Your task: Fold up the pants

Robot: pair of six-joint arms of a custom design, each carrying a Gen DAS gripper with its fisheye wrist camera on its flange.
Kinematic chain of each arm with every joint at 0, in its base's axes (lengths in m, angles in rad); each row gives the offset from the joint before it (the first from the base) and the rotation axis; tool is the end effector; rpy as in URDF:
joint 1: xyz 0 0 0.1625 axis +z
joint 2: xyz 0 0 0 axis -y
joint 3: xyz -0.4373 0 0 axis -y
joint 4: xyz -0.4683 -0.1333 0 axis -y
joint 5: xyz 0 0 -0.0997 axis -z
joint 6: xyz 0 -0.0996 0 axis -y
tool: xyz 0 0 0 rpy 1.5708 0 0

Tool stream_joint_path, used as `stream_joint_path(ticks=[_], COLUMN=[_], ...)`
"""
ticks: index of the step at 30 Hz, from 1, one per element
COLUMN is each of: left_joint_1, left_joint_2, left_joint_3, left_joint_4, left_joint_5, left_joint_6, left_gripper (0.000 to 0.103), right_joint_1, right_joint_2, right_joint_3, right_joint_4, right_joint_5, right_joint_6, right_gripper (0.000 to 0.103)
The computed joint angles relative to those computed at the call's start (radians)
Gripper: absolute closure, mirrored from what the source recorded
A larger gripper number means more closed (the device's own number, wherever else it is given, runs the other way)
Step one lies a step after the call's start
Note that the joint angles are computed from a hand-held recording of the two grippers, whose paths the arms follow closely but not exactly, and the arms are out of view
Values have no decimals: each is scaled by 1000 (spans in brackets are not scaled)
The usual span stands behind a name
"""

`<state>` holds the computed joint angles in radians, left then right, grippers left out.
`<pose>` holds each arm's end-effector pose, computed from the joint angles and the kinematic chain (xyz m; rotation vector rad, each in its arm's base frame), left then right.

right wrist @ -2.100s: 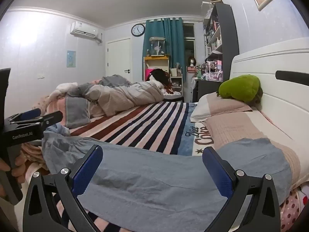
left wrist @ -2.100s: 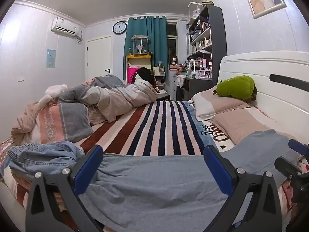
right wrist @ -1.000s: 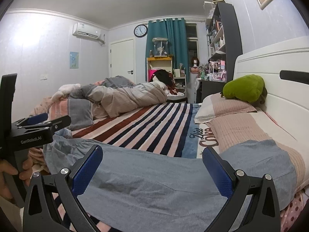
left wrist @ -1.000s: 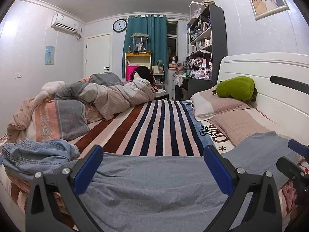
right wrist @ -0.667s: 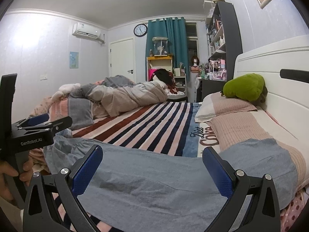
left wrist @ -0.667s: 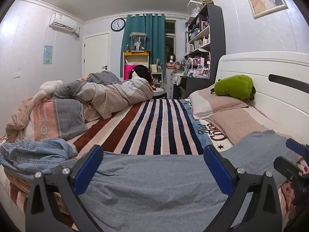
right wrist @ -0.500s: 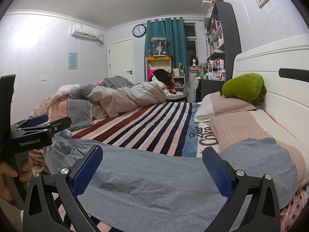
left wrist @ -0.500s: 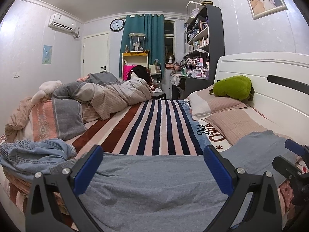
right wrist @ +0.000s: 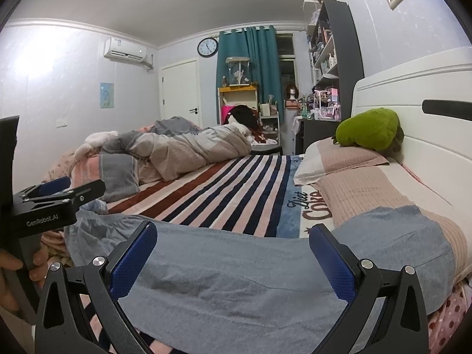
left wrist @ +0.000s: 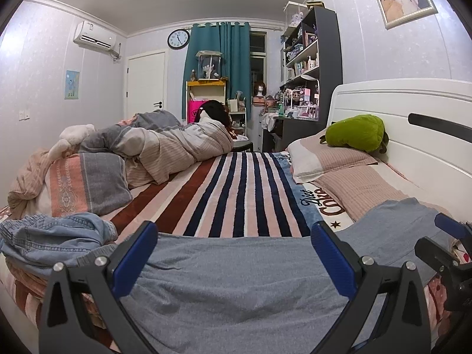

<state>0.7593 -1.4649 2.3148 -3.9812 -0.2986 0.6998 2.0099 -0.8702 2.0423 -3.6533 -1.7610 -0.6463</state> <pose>-0.1224 -0.4312 0.3449 0.2234 1.7860 -1.4959 0.3596 -0.4963 0.0840 1.2377 -2.2871 1.2391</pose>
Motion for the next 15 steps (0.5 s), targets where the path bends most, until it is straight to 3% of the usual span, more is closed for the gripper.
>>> stream_joint_path(ticks=[15], left_joint_1=[8], left_joint_2=[4], left_joint_3=[-7], left_joint_4=[-28], left_joint_5=[5], left_joint_6=[24], left_gripper=[1], right_joint_1=[11], right_joint_2=[17], right_joint_3=[-16], right_joint_4=[8], right_joint_5=[-6], right_joint_6=[-5], right_gripper=[1])
